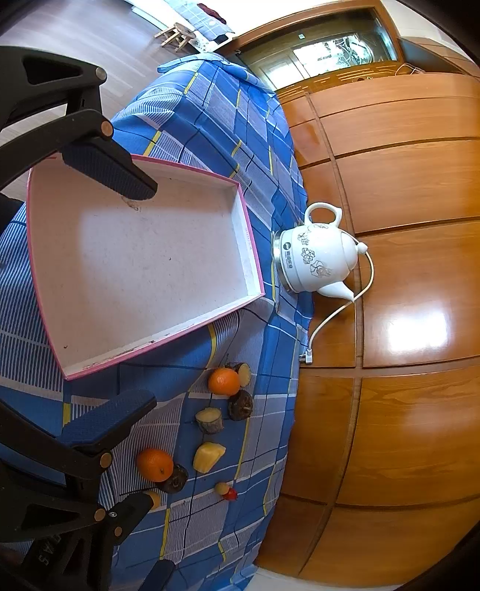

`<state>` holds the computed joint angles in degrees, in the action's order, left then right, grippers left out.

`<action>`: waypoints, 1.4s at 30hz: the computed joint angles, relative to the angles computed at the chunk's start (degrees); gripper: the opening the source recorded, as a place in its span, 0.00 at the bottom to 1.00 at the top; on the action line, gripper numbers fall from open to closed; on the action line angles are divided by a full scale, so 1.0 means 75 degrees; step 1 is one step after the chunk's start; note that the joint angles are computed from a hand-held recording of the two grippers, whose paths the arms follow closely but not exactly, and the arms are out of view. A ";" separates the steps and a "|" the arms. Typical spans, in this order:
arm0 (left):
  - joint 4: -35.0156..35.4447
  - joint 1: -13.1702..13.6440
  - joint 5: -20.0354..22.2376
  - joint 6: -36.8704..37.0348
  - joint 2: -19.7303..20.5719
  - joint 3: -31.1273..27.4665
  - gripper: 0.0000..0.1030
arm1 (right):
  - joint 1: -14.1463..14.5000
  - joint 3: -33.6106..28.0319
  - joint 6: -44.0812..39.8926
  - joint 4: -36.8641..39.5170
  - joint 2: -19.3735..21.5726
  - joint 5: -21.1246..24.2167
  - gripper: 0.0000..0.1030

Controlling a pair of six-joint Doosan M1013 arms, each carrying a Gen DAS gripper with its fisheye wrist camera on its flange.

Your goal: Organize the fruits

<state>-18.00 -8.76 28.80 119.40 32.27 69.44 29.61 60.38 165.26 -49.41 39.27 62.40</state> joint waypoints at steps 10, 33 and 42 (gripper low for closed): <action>0.0018 0.0015 0.0059 -0.0057 0.0011 -0.0026 1.00 | 0.0002 0.0025 0.0009 -0.0045 -0.0007 -0.0059 0.99; -0.0154 0.0028 0.0107 0.0023 0.0000 -0.0012 1.00 | 0.0036 0.0075 0.0103 -0.0212 -0.0037 -0.0092 0.99; -0.0698 0.0049 0.0572 0.0673 0.0097 -0.0197 1.00 | -0.0076 0.0298 0.0276 -0.0057 -0.0194 -0.0350 0.99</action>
<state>-23.23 -8.39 33.08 124.46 32.99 67.97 29.04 62.61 167.33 -49.84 37.81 59.77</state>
